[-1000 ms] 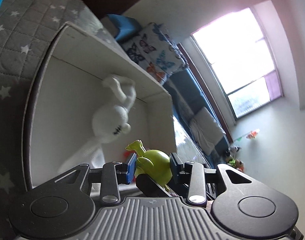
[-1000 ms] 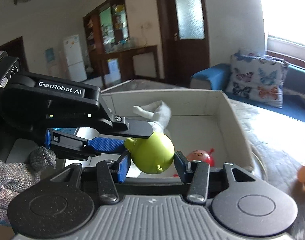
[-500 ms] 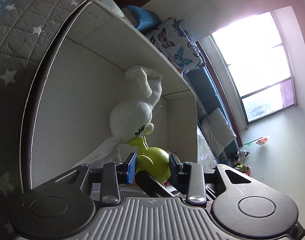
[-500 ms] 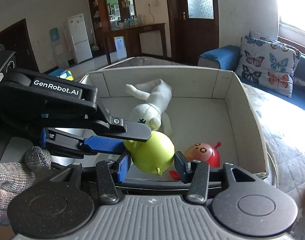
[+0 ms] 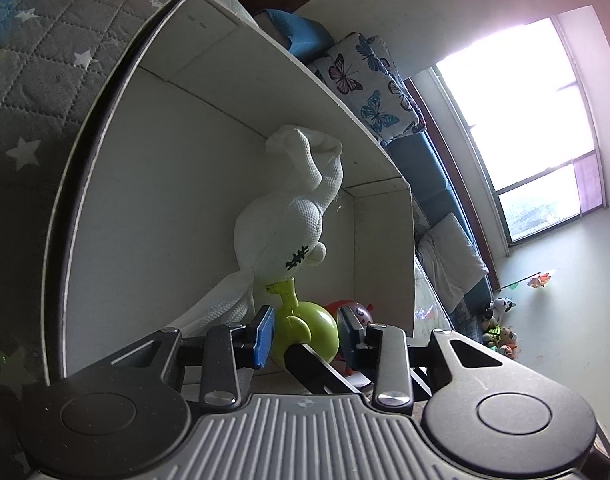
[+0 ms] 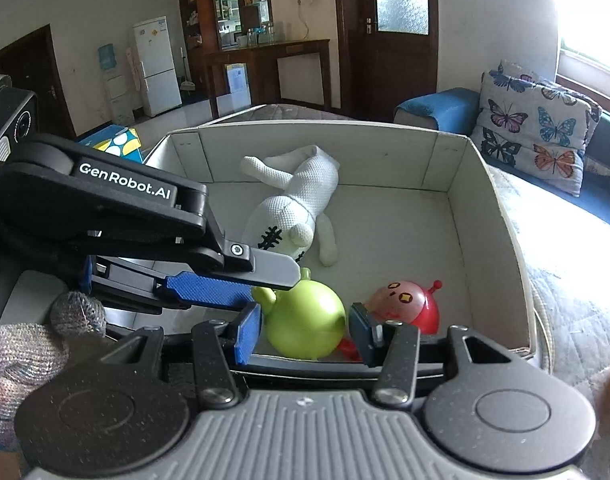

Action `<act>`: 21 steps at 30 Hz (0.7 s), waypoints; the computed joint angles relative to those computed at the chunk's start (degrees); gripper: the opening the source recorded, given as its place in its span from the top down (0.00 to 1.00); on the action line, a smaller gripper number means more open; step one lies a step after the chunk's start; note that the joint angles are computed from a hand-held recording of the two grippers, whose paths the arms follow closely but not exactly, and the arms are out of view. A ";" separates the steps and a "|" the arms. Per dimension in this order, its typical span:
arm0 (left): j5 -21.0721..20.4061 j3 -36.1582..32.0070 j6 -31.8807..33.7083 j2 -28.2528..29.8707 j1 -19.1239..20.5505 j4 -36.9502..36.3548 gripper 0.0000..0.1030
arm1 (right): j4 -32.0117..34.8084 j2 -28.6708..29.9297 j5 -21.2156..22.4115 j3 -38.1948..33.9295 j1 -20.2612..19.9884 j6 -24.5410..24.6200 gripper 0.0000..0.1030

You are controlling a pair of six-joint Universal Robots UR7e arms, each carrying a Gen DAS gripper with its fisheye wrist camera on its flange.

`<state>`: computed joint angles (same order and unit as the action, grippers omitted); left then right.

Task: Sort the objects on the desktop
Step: 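Lower the green ball toy into the white box and open the left gripper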

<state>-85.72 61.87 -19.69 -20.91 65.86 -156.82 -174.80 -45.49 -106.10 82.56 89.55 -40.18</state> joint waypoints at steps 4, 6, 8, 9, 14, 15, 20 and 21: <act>0.76 1.07 0.68 -0.64 -0.28 -0.98 0.64 | -1.81 -0.57 1.03 1.34 -0.22 0.55 0.52; 1.08 1.46 1.02 -0.90 -0.39 -1.29 0.64 | -2.80 -0.85 1.33 2.06 -0.20 0.58 0.52; 1.64 2.05 1.50 -1.21 -0.61 -1.79 0.64 | -4.19 -1.06 1.53 2.79 -0.16 0.45 0.51; 1.76 2.22 1.66 -1.36 -0.70 -1.89 0.64 | -4.97 -1.21 1.76 3.22 -0.16 0.41 0.49; 2.12 3.54 2.84 -2.14 -1.16 -2.96 0.64 | -9.00 -2.24 2.51 5.75 -0.03 0.19 0.38; 2.21 3.93 3.19 -2.32 -1.31 -3.33 0.64 | -9.66 -2.50 2.58 6.27 0.01 0.13 0.36; 2.90 6.40 5.90 -3.46 -2.22 -5.32 0.64 | -14.28 -3.87 2.80 9.65 0.09 -0.25 0.23; 3.06 7.03 6.59 -3.73 -2.45 -5.90 0.64 | -15.34 -4.21 2.95 10.47 0.06 -0.26 0.23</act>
